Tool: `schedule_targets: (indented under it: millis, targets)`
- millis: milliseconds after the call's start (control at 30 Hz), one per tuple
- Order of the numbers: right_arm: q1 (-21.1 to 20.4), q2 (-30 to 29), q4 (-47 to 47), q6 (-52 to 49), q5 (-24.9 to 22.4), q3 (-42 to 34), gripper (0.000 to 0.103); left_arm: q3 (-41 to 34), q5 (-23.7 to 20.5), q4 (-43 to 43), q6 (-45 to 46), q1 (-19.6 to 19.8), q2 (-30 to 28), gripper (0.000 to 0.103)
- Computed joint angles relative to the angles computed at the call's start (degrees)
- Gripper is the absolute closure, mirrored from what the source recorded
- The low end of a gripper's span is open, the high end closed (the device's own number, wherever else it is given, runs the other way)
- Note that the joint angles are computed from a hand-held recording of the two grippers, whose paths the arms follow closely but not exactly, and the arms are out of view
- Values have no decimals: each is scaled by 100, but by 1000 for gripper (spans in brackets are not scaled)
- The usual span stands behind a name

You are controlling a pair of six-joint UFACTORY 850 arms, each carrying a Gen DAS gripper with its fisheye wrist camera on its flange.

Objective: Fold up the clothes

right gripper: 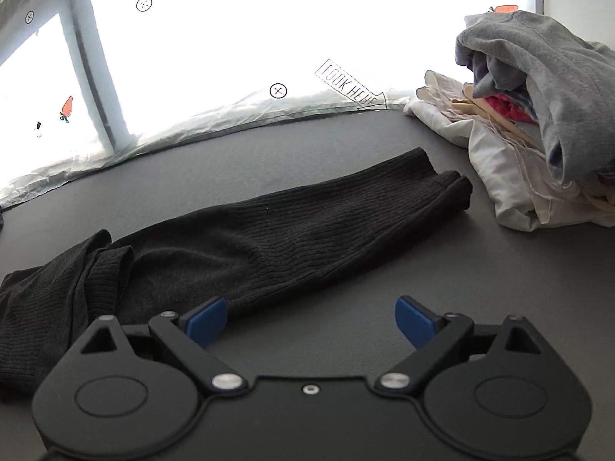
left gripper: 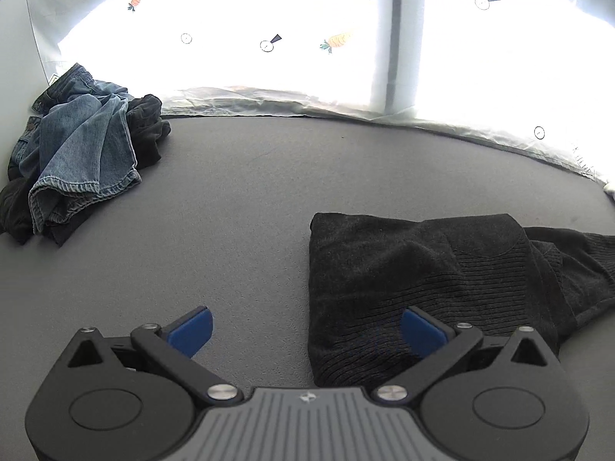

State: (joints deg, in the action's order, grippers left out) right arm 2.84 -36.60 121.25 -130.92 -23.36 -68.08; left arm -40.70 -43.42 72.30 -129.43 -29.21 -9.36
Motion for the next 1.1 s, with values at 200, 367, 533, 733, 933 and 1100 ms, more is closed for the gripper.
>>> schedule_targets:
  millis: [200, 367, 533, 733, 933, 1100]
  targets:
    - [-316, -688, -173, 909, 123, -912, 40, -545, 81, -794, 957, 329, -435, 0]
    - [-422, -1146, -209, 1307, -161, -1513, 39, -929, 122, -1632, 1914, 535, -834, 0]
    - [-367, -1470, 17, 1503, -93, -2003, 41, -1136, -51, -1787, 2415, 489, -1156, 0]
    - [-504, -1707, -773, 3894, -421, -2412, 89, -951, 508, -1888, 2227, 737, -971, 0]
    - [-904, -1637, 416, 6366, -3008, -1664, 89, -352, 1479, -1191, 896, 979, -569, 0]
    - [-836, -1229, 997, 6891, -4036, -800, 89, -199, 1390, -415, 212, 840, -531, 0]
